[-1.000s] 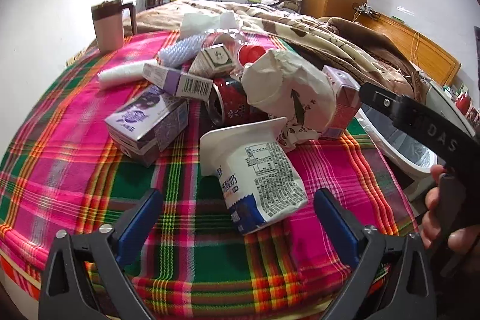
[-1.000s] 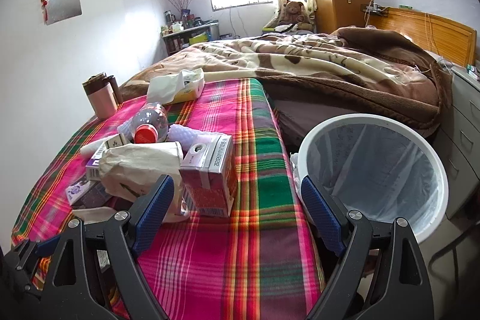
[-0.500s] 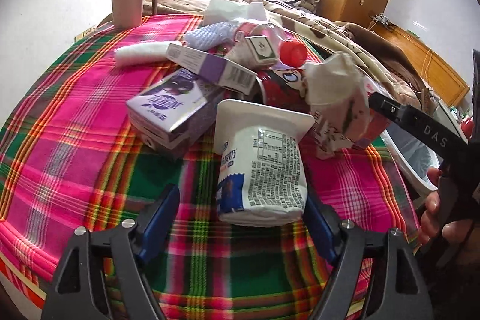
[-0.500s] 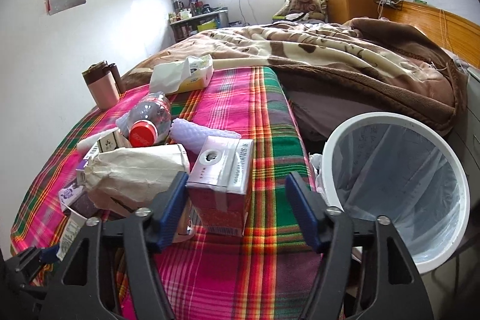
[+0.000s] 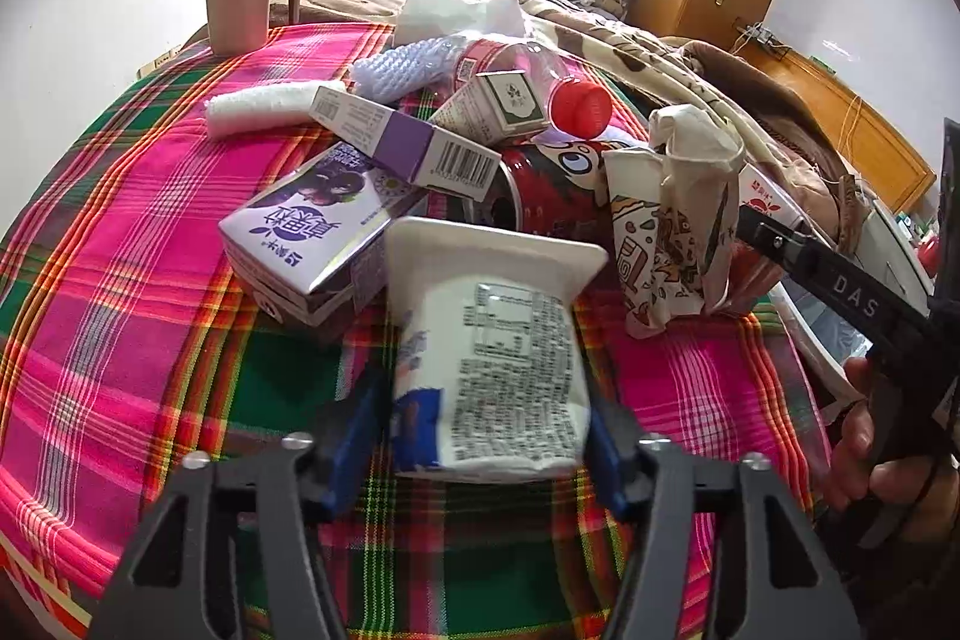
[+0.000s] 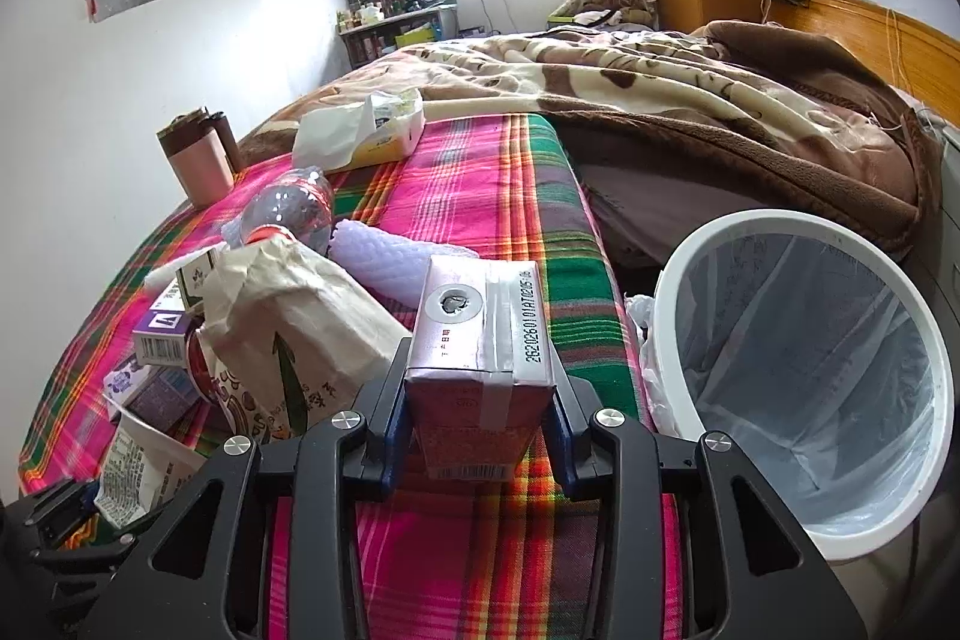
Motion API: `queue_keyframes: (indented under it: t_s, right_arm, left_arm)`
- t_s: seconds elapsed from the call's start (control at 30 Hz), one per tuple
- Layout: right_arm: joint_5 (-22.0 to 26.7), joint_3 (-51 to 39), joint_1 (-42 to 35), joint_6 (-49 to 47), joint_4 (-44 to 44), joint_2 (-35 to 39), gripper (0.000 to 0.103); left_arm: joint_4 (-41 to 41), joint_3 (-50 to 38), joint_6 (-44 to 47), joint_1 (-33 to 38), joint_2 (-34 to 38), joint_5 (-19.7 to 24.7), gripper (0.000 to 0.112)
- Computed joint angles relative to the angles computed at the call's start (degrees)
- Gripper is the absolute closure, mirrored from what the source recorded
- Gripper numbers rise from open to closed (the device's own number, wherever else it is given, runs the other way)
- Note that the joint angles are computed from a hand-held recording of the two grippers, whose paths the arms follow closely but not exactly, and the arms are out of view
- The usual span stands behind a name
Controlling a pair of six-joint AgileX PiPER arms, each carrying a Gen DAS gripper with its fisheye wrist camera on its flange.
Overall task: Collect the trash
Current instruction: 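Grasp the white yogurt cup with the left tool while the right tool grasps a small milk carton, then carry both items over the wastebasket and open both tools to drop them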
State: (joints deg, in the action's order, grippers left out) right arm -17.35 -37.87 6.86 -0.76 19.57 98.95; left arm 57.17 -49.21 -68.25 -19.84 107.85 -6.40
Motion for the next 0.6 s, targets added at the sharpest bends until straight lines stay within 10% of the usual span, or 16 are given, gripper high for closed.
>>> queue_keyframes:
  t_s: [0.6]
  right_arm:
    - [-6.5, 9.1, -2.9, 17.3, -16.5, -5.8, 0.065]
  left_arm:
    - [-13.0, 6.3, 13.7, 1.5, -6.1, -4.5, 0.057]
